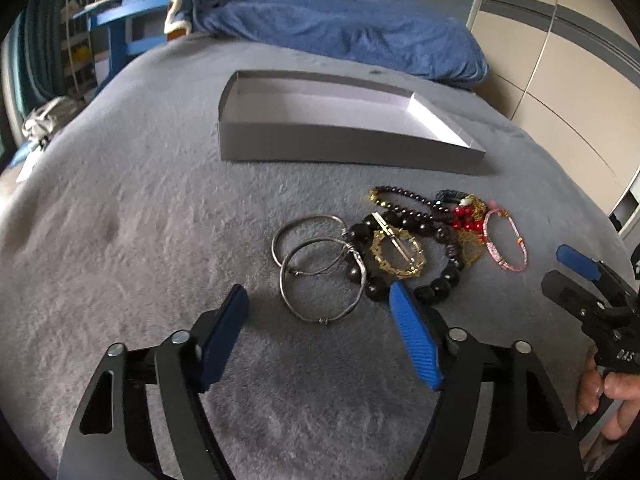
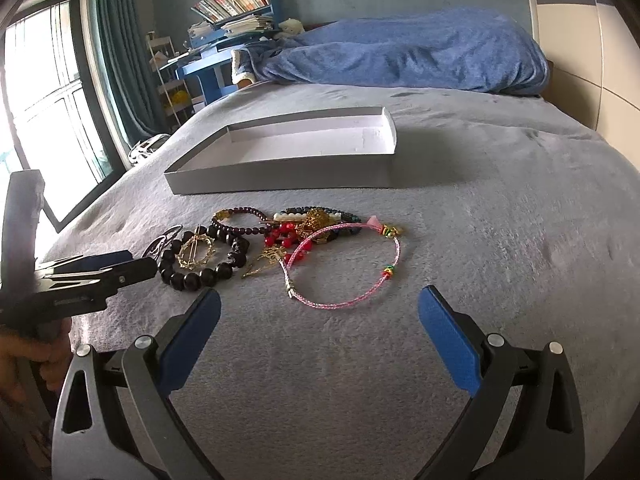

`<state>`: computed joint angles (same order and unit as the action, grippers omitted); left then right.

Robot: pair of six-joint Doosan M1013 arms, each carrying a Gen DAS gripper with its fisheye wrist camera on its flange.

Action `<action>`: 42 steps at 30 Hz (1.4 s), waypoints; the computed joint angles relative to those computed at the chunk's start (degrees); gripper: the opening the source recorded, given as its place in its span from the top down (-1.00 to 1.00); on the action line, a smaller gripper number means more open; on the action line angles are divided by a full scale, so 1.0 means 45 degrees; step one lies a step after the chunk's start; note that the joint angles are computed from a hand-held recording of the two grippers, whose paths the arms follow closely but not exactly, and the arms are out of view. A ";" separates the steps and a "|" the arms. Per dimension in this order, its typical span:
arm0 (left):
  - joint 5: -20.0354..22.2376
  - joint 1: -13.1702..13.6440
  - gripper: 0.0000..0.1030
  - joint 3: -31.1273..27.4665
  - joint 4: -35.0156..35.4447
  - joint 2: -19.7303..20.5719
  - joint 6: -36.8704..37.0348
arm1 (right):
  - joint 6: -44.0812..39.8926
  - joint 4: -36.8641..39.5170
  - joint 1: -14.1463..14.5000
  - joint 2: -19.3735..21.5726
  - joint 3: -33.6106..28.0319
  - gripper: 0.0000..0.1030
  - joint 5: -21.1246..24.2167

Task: Organize jewelry
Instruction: 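Grasp a silver hoop ring with the left gripper while the right gripper grasps the pink braided bracelet, then carry the ring and bracelet into the grey box and open both grippers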

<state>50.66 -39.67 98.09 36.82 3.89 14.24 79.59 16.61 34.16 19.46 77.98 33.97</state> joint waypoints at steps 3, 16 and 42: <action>-0.0270 0.0127 -0.35 0.0074 -0.0048 -0.0051 -0.0200 | 0.0069 -0.0058 0.0007 0.0007 -0.0011 -0.89 0.0005; -0.0655 0.0117 0.08 0.0319 0.0153 -0.0171 -0.0363 | 0.1308 -0.1035 0.0023 0.0626 -0.0994 -0.78 0.1205; 0.0044 -0.0315 0.08 0.0382 0.0256 -0.0237 -0.0077 | 0.0468 0.1142 -0.0477 0.0550 -0.0757 0.84 0.1732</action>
<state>50.85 -41.09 99.81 37.97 2.82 13.90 81.69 21.75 32.01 21.93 74.57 41.76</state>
